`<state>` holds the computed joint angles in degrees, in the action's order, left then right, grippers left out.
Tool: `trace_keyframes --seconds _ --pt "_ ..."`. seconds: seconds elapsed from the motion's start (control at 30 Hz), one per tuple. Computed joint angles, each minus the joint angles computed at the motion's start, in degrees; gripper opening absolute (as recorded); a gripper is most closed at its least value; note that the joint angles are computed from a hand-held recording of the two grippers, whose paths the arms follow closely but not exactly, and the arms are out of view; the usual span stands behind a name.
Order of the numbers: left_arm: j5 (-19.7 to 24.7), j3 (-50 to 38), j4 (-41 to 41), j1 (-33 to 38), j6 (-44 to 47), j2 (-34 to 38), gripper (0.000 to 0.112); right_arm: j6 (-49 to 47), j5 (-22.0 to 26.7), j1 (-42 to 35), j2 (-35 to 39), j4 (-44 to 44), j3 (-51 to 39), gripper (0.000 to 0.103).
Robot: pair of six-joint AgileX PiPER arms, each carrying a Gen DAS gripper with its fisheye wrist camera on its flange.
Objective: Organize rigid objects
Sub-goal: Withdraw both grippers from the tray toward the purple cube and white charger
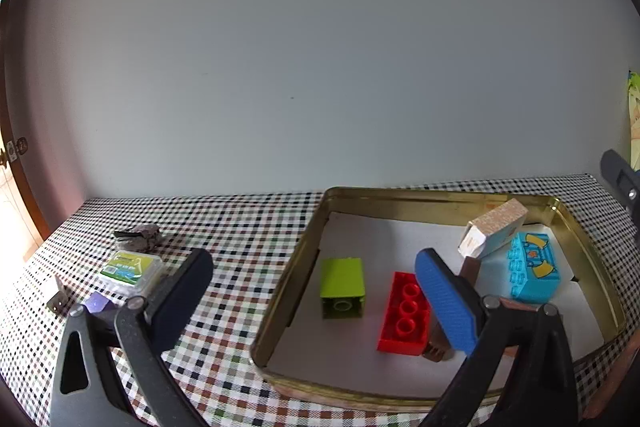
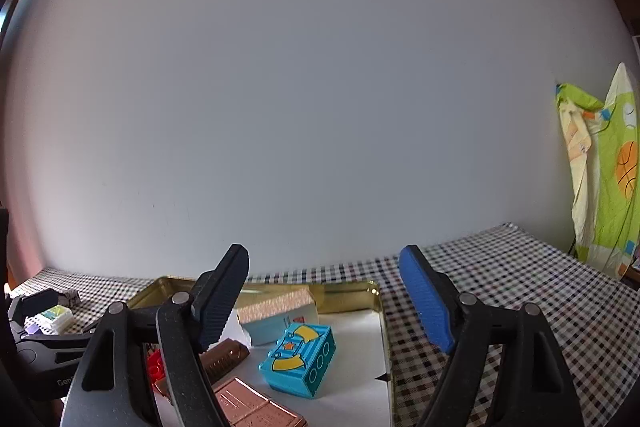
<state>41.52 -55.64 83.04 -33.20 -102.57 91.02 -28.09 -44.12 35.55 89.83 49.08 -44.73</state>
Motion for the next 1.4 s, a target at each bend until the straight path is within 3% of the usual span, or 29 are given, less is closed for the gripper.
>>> trace_keyframes --seconds 0.33,0.57,1.07,1.4 --pt "4.6 5.7 5.7 -2.1 -5.0 -2.4 0.103 -2.4 -11.6 5.9 -1.0 6.5 3.0 0.081" --pt "2.8 9.0 7.2 -1.5 -7.4 -5.5 0.103 -6.0 -17.2 11.1 -0.5 11.5 3.4 0.081" --pt "3.7 13.1 6.1 -0.9 -9.6 -9.1 0.103 -9.7 -21.7 17.8 0.7 15.7 2.5 0.081" --pt "1.4 16.0 5.8 2.3 -9.9 -12.0 0.103 -12.9 -21.0 21.7 2.4 16.6 0.2 0.081"
